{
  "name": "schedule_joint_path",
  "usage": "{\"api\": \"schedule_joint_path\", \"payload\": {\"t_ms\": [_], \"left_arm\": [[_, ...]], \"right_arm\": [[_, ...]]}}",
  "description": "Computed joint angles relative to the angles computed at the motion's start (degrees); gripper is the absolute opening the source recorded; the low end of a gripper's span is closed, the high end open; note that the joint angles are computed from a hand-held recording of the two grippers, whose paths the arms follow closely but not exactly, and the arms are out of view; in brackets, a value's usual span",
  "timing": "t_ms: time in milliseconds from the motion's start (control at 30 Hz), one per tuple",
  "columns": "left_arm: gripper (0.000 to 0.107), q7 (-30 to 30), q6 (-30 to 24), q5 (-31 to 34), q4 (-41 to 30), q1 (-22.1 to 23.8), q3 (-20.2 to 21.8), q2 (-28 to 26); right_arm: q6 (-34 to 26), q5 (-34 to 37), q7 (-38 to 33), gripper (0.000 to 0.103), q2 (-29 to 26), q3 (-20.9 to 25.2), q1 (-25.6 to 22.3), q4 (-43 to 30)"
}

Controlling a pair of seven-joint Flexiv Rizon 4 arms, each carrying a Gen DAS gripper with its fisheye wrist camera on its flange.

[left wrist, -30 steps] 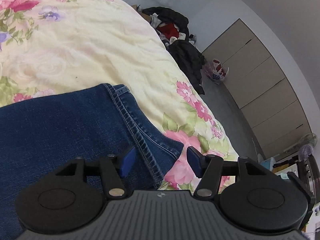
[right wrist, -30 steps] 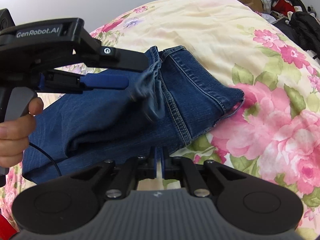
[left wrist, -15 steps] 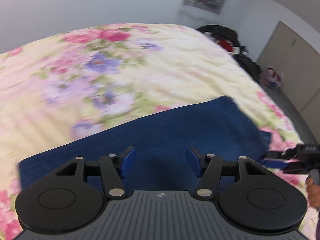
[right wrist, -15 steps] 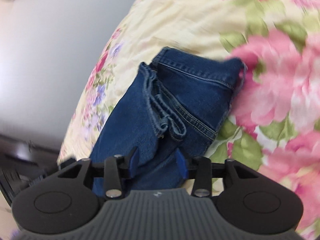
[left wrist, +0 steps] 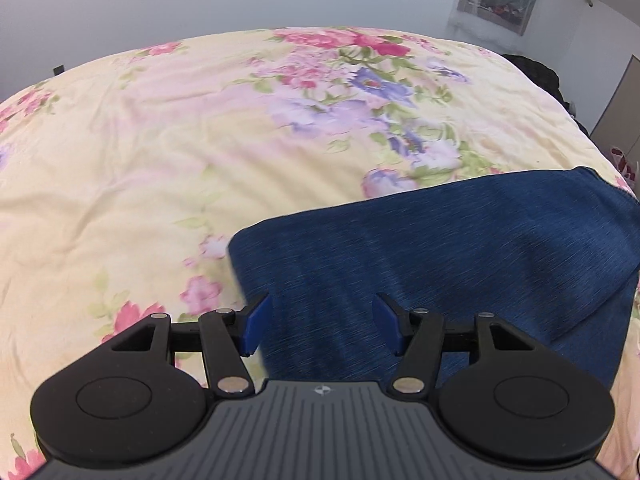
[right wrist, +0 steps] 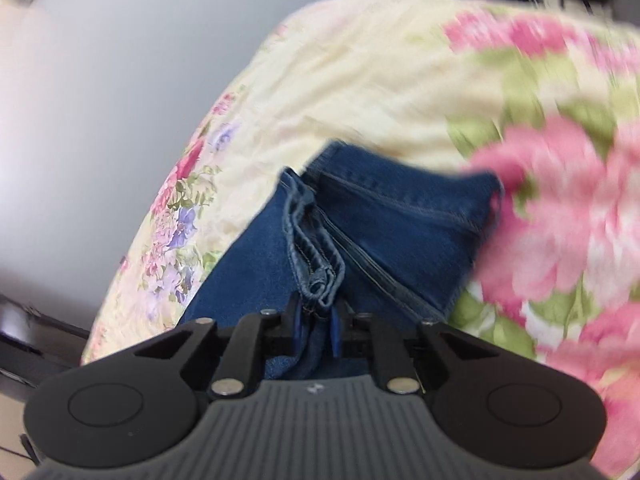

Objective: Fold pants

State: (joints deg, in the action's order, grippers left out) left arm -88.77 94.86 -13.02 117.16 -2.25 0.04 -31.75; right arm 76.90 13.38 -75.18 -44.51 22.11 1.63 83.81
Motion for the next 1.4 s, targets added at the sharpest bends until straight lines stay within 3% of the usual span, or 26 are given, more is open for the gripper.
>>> {"api": "schedule_joint_path", "payload": {"t_ms": [100, 200, 267, 300, 367, 467, 567, 700, 800, 933, 1100, 1233, 1400], "left_arm": [[0.065, 0.04, 1.65, -0.56, 2.37, 4.94, -4.81, 0.39], [0.064, 0.41, 4.54, 0.42, 4.08, 7.12, -6.96, 0.82], [0.064, 0.45, 6.31, 1.42, 5.06, 9.01, -8.87, 1.1], [0.064, 0.35, 7.23, 2.09, 5.56, 10.7, -10.64, 1.11], [0.063, -0.08, 8.06, 3.55, 6.32, 13.86, -13.85, 1.14], [0.062, -0.27, 8.21, 5.76, 6.7, 16.88, -17.05, 0.53], [0.061, -0.34, 7.0, 5.88, 5.76, 14.69, -15.29, -0.14], [0.06, -0.47, 5.91, 5.07, 5.1, 12.63, -13.63, -0.4], [0.058, -0.95, 6.22, 4.47, 5.1, 12.11, -13.24, -0.43], [0.056, -1.77, 6.97, 4.2, 4.96, 11.88, -13.09, -0.48], [0.052, -2.44, 6.02, 3.59, 3.98, 10.43, -11.99, -1.06], [0.051, -2.23, 5.77, 3.31, 3.18, 9.06, -10.91, -1.47], [0.051, -2.67, 5.88, 2.78, 2.91, 9.45, -11.4, -1.42]], "right_arm": [[-4.64, -6.25, 5.07, 0.006, 1.51, -7.47, 6.48, -2.65], [-3.6, -8.53, -0.56, 0.005, 3.08, -4.68, 6.53, -5.17], [0.64, -8.52, -8.84, 0.005, 4.07, -1.18, 5.74, -6.04], [2.83, -10.16, -10.49, 0.005, 4.95, -1.79, 6.39, -5.33], [4.62, -13.91, -9.83, 0.005, 6.4, -8.14, 9.81, -3.28], [-4.02, -18.85, -3.28, 0.005, 5.58, -16.54, 12.7, -1.35], [-11.19, -19.16, 1.75, 0.005, 2.25, -17.71, 11.11, -0.27], [-7.14, -16.91, 2.67, 0.005, -0.19, -14.82, 7.84, 0.46], [-6.62, -18.93, 2.23, 0.005, 0.28, -15.15, 8.62, 0.15], [0.41, -19.39, -4.43, 0.004, 2.13, -11.16, 6.59, 0.94], [-2.22, -23.69, -0.24, 0.003, -0.43, -18.54, 10.77, 0.0], [3.12, -26.37, 1.76, 0.003, -2.86, -22.1, 12.35, 2.11], [4.31, -29.36, 5.24, 0.003, -4.85, -25.39, 14.32, 2.15]]}}
